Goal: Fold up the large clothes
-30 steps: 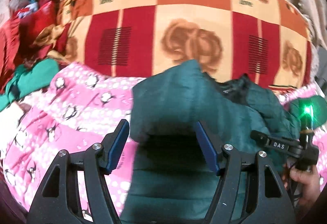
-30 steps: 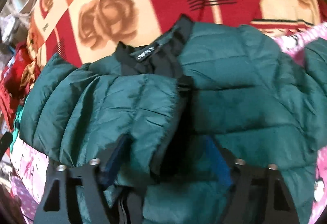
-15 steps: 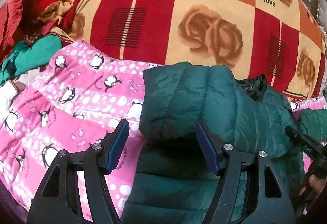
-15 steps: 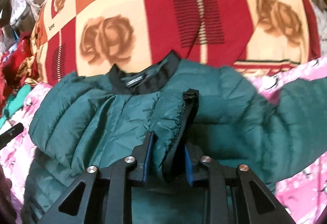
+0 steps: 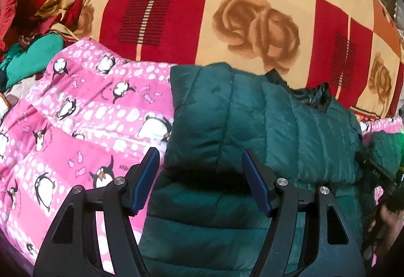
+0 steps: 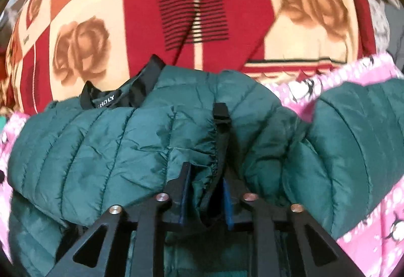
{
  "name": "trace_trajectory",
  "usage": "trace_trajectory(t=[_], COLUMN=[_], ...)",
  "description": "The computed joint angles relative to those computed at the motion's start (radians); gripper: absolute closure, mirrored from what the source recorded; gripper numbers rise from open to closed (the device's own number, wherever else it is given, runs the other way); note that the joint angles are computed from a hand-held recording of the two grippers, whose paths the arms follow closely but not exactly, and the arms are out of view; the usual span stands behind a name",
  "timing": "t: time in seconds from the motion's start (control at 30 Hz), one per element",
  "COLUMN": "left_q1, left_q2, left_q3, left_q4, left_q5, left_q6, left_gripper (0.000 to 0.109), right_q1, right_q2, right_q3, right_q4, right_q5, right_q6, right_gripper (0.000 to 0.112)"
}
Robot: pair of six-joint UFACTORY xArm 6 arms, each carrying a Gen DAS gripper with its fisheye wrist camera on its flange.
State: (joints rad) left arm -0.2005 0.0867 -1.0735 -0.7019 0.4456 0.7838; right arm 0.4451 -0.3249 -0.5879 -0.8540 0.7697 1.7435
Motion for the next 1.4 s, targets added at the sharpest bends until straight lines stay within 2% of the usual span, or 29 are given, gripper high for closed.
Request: trace_trajectory(t=[0.07,0.13,0.27,0.33,0.4,0.5,0.63,0.73,0.9,1.13,1.2,1.3,1.4], left_q1=[-0.007,-0.016,-0.043,-0.059,-0.072,-0.087,-0.098,-0.107,-0.113,-0.116,-0.12,-0.126,-0.125], left_q2=[0.009,0.023,0.065,0.095,0.124,0.156,0.172,0.18,0.184,0.182,0.184,0.182,0.173], left_q3=[-0.016,-0.036,-0.079,-0.1,-0.114,-0.117,-0.107,-0.1,-0.093,-0.084,-0.081,-0.073,-0.067], left_q4=[-0.018,-0.027,-0.037,-0.017,0.01,0.05,-0.015,-0.017,-0.004,-0.026,-0.031,-0.036,-0.037], left_q5=[-0.003,-0.006,-0.022,-0.036,-0.054,-0.092,-0.122,-0.144,-0.164,-0.178,-0.187,-0.205,-0.204], left_q6=[0.009,0.008,-0.011,-0.035,-0.061,-0.089,-0.013,0.007,-0.001,0.017,0.021,0.032,0.036], left_gripper=[0.041,0.041,0.041,0.041,0.041,0.041,0.036,0.032,0.031,0.03,0.03,0.029,0.029], right_q1=[0.031,0.054,0.05,0.016,-0.011,-0.046,-0.103,-0.126,-0.094,-0.009,-0.012,-0.034,-0.028], right_q2=[-0.032,-0.067,-0.032,0.029,0.091,0.166,0.231,0.245,0.206,0.066,0.065,0.08,0.08], right_q3=[0.003,0.0,-0.06,-0.093,-0.121,-0.144,-0.146,-0.15,-0.156,-0.062,-0.04,-0.012,-0.023], right_q4=[-0.007,-0.034,-0.047,-0.038,-0.024,-0.028,-0.048,-0.045,0.037,0.028,0.067,0.048,0.072], right_q5=[0.062,0.075,-0.01,-0.119,-0.182,-0.22,-0.283,-0.306,-0.239,-0.131,-0.129,-0.194,-0.172], right_q6=[0.036,0.048,-0.044,-0.103,-0.136,-0.137,-0.109,-0.12,-0.207,-0.154,-0.173,-0.139,-0.167], right_gripper=[0.051,0.05,0.05,0.05,0.05,0.05,0.047,0.046,0.046,0.046,0.046,0.046,0.046])
